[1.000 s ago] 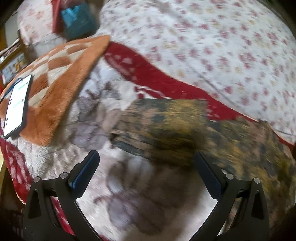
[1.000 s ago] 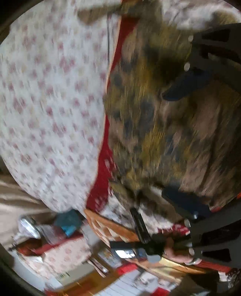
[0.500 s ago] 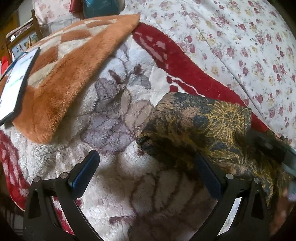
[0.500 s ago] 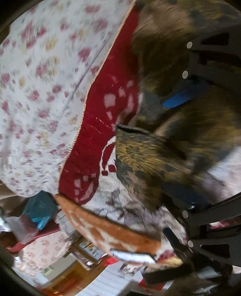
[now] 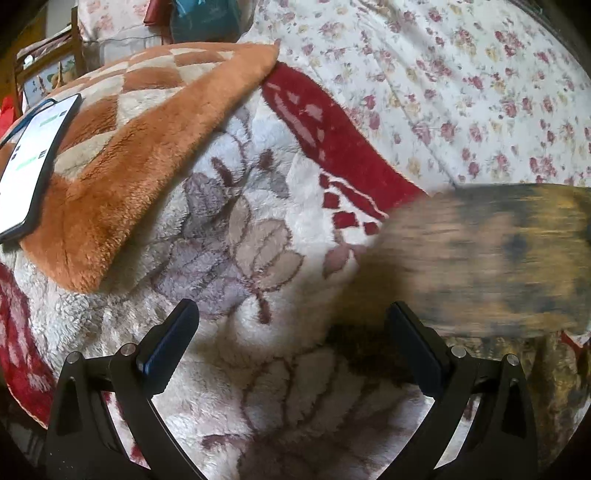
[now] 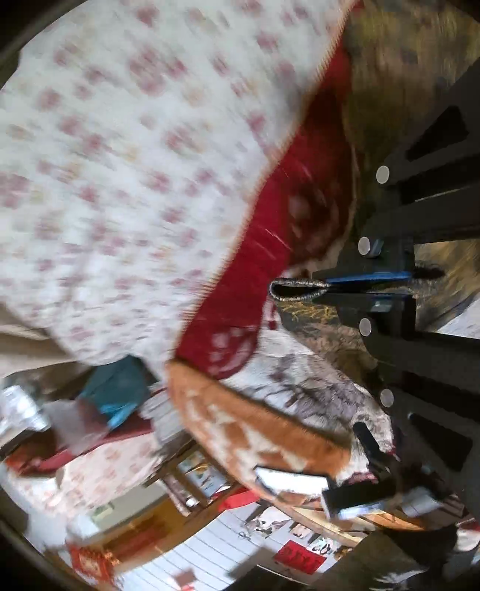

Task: Fold small clothes

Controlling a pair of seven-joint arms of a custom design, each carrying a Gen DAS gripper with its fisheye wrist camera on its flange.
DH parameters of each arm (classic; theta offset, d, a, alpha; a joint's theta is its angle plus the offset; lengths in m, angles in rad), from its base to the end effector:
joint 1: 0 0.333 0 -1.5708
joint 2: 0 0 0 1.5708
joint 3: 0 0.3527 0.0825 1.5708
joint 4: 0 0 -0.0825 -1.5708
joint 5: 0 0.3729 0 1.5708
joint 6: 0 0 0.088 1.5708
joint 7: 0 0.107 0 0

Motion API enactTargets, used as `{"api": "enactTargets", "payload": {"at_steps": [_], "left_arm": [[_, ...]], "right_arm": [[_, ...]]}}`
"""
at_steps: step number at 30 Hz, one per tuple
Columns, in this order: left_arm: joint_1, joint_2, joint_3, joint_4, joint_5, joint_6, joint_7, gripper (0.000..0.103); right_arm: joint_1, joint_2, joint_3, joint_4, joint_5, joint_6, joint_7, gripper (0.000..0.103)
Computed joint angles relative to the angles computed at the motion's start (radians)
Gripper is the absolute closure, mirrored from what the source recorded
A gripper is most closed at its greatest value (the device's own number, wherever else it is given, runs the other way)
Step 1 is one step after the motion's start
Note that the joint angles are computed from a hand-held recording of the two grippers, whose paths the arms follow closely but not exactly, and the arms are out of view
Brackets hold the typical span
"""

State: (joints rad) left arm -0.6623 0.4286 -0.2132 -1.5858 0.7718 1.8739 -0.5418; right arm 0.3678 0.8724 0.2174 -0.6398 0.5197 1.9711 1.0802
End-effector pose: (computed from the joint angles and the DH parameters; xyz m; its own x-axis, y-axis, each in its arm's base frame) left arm 0.4886 -0.4688 0.4358 0.7893 -0.6001 0.1304 -0.4283 -0.6901 -0.5833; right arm 0.7137 0.3909 0.5640 0.7869 -0.4818 -0.3856 -0.6078 -0.4969 -0.6194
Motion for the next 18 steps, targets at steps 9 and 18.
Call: {"api": "enactTargets", "payload": {"at_steps": [9,18], "left_arm": [[-0.042,0.078,0.015,0.122,0.042,-0.028,0.107,0.001],[-0.089,0.17,0.049,0.26,0.09,0.048,0.262,0.001]], "right_arm": [[-0.228,-0.331,-0.081,-0.455,0.115,0.206,-0.072,0.099],[-0.238,-0.234,-0.254,-0.434,-0.2,0.253,0.2,0.099]]}}
